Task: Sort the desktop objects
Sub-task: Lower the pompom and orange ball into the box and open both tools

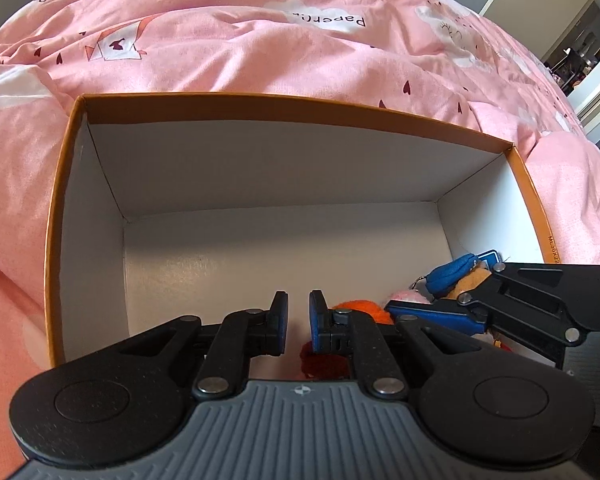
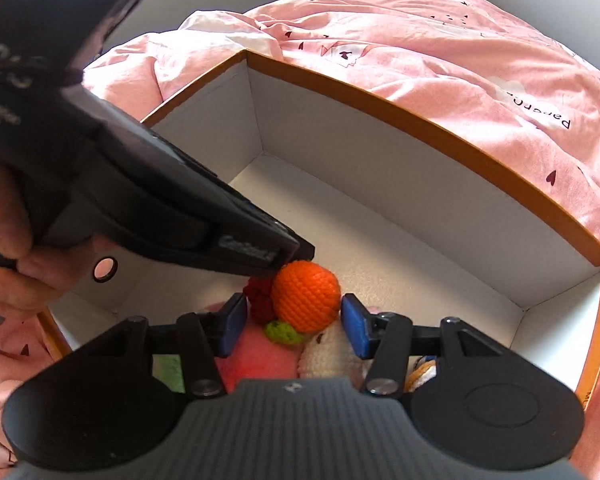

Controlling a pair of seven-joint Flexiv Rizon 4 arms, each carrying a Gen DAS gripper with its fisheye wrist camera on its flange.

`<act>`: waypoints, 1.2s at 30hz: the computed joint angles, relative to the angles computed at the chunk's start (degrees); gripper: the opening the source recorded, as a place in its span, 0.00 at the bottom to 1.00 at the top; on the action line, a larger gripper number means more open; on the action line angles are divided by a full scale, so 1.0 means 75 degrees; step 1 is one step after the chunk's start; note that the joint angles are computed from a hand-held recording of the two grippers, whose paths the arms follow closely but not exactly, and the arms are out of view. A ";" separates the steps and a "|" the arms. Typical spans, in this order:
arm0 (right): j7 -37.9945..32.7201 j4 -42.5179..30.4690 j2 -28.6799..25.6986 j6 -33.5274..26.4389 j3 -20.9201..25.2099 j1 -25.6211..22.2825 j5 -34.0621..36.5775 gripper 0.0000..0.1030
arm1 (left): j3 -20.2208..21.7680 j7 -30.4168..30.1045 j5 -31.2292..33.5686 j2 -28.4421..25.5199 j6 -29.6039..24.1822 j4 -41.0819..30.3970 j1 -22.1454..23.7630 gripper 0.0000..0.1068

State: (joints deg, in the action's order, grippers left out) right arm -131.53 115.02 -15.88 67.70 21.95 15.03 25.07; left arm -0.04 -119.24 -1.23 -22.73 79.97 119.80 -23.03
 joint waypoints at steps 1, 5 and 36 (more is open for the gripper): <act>0.0013 0.0011 0.0024 -0.0014 -0.0007 -0.0014 0.0011 0.57 | 0.0055 -0.0032 0.0042 -0.0015 -0.0090 -0.0051 -0.0049 0.10; -0.0015 0.0051 0.0152 -0.0130 -0.0042 -0.0101 0.0105 0.60 | 0.0160 -0.0106 0.0231 -0.0050 -0.0353 -0.0193 -0.0140 0.10; 0.0658 0.0459 0.0482 0.0325 -0.0233 -0.0107 -0.0041 0.38 | 0.0118 -0.0120 0.1120 0.0179 -0.1494 -0.0513 -0.0177 0.12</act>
State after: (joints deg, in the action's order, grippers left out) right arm -126.60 118.46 -12.27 70.14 20.20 14.23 24.76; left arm 0.84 -120.14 7.17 -21.39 68.77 115.95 -24.36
